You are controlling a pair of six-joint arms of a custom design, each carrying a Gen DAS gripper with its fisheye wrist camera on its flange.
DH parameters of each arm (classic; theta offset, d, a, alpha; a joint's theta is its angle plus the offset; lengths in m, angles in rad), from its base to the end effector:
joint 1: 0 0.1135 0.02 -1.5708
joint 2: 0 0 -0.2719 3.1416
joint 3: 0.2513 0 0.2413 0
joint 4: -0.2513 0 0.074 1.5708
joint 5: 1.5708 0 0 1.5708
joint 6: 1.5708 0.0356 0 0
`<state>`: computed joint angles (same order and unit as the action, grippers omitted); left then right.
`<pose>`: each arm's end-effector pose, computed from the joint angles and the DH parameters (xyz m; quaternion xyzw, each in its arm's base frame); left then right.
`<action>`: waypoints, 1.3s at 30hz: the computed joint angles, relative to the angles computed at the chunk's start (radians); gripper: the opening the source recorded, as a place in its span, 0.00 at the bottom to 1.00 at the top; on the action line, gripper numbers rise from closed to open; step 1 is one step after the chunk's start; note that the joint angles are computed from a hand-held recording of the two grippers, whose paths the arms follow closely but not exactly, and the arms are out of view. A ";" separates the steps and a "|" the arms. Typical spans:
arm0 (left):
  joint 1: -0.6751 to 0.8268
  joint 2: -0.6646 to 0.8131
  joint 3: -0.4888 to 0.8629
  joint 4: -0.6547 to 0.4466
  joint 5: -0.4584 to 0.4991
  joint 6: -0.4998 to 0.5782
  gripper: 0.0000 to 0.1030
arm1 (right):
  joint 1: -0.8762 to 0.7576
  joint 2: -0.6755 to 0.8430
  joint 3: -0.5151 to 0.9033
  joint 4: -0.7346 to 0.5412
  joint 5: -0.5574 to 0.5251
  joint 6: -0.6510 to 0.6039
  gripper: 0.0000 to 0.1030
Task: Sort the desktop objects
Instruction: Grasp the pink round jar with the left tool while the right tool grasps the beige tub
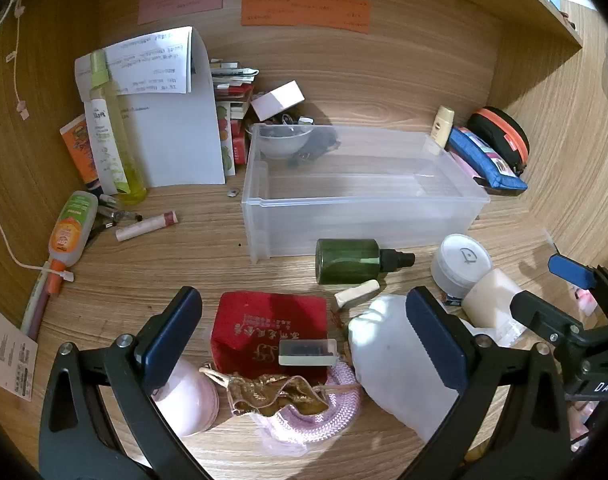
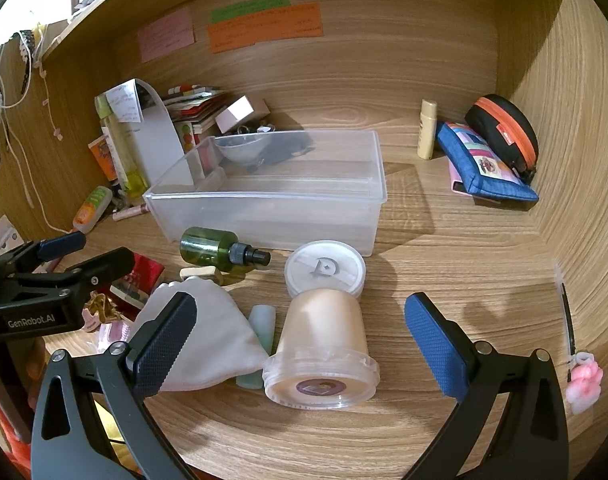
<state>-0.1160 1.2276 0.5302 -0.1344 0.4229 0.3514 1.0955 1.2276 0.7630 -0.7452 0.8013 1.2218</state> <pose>0.2147 -0.0397 0.1867 0.2849 0.8694 -0.1529 0.3736 0.1139 0.1654 0.2261 0.1270 0.8996 -0.0022 0.4178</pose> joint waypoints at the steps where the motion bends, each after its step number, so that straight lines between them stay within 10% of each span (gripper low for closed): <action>1: 0.002 0.001 0.001 0.000 0.001 0.001 1.00 | 0.001 -0.002 0.000 -0.001 0.001 -0.001 1.00; 24: 0.152 0.041 0.047 -0.040 0.095 0.039 1.00 | 0.036 -0.016 -0.015 -0.071 0.026 0.061 1.00; 39: 0.430 0.127 0.047 -0.114 0.197 0.299 1.00 | 0.083 -0.009 -0.094 -0.077 0.009 0.153 1.00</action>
